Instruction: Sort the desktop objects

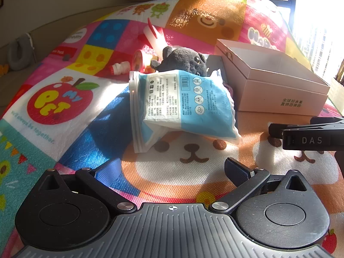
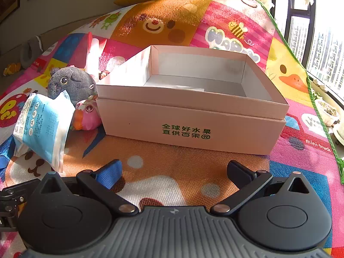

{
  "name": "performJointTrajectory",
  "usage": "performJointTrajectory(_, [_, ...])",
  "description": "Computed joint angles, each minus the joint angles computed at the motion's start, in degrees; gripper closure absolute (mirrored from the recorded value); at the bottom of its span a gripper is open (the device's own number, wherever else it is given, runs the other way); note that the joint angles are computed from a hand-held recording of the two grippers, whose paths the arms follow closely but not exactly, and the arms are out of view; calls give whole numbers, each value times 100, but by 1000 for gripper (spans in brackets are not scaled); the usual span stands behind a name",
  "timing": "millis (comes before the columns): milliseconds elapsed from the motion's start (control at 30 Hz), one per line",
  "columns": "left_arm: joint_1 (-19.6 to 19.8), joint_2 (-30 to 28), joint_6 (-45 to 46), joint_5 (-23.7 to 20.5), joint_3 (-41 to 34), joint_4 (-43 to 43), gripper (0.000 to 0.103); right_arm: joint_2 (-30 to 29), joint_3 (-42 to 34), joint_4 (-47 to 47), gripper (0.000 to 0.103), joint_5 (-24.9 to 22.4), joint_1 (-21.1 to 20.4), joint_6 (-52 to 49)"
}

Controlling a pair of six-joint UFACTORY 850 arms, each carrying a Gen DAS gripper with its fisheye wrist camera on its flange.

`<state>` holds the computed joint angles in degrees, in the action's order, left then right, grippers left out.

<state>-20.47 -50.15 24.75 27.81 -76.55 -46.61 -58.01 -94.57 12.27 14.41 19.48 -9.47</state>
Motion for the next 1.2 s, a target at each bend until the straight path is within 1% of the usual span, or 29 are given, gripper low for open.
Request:
performJointTrajectory(300, [-80, 10, 22, 36, 22, -96, 0, 0, 0, -6, 0, 3, -2, 1])
performJointTrajectory(467, [-19, 20, -20, -2, 14, -9, 0, 1, 2, 15, 0, 4, -1, -26])
performJointTrajectory(567, [-28, -3, 93, -14, -30, -108, 0, -1, -1, 51, 0, 6, 4, -64])
performJointTrajectory(1200, [-28, -4, 55, -3, -24, -82, 0, -18, -12, 25, 0, 14, 10, -28])
